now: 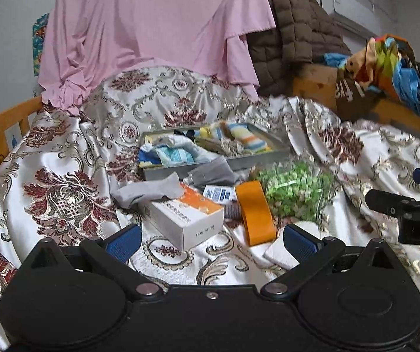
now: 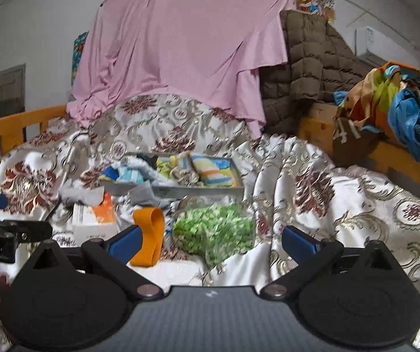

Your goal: Organize soft objects

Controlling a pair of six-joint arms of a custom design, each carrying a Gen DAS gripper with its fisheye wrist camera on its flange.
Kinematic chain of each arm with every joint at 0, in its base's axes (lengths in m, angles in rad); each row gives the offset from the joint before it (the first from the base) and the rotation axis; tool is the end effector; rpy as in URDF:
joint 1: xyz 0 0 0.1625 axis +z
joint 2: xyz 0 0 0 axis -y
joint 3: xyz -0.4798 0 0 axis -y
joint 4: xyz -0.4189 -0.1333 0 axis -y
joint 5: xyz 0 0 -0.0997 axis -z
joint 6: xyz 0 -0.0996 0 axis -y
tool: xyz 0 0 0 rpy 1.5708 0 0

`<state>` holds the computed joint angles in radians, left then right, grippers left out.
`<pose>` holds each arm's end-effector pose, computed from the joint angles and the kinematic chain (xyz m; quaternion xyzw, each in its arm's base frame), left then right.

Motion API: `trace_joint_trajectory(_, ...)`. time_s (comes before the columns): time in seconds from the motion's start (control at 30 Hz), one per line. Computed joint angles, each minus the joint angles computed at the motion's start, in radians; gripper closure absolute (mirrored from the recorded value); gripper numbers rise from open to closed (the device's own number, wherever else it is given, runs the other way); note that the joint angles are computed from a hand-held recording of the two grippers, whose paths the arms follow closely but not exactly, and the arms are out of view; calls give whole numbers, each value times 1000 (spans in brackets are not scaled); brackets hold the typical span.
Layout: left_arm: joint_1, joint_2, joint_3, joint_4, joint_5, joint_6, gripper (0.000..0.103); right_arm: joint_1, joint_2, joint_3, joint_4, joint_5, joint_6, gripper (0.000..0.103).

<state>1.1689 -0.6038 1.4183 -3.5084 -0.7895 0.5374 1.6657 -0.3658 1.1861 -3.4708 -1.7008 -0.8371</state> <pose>-0.1215 -0.8060 0.1895 0.1734 0.7897 -0.4694 0.3549 0.2021 -0.8525 0.0691 0.3548 -0.7797 0.4578 0.2379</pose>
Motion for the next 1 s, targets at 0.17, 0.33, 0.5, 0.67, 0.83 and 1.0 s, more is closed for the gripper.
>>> trace_joint_trajectory(0.17, 7, 2, -30, 100, 21, -35, 1, -8, 4, -8, 52, -14, -4, 0)
trace_joint_trajectory(0.33, 20, 6, -53, 173, 20, -91, 1, -10, 6, -23, 122, -37, 16, 0)
trace_joint_trajectory(0.5, 29, 4, -70, 267, 32, -172, 1, -6, 17, -37, 175, -58, -22, 0)
trace_joint_trajectory(0.67, 40, 18, -107, 292, 5, -174, 1, -3, 28, -70, 282, -74, -34, 0)
trace_joint_trajectory(0.83, 45, 45, -150, 302, -25, -106, 1, -5, 39, -94, 339, -75, -33, 0)
trace_joint_trajectory(1.0, 52, 73, -200, 321, -60, -22, 1, -7, 51, -122, 373, -80, -55, 0)
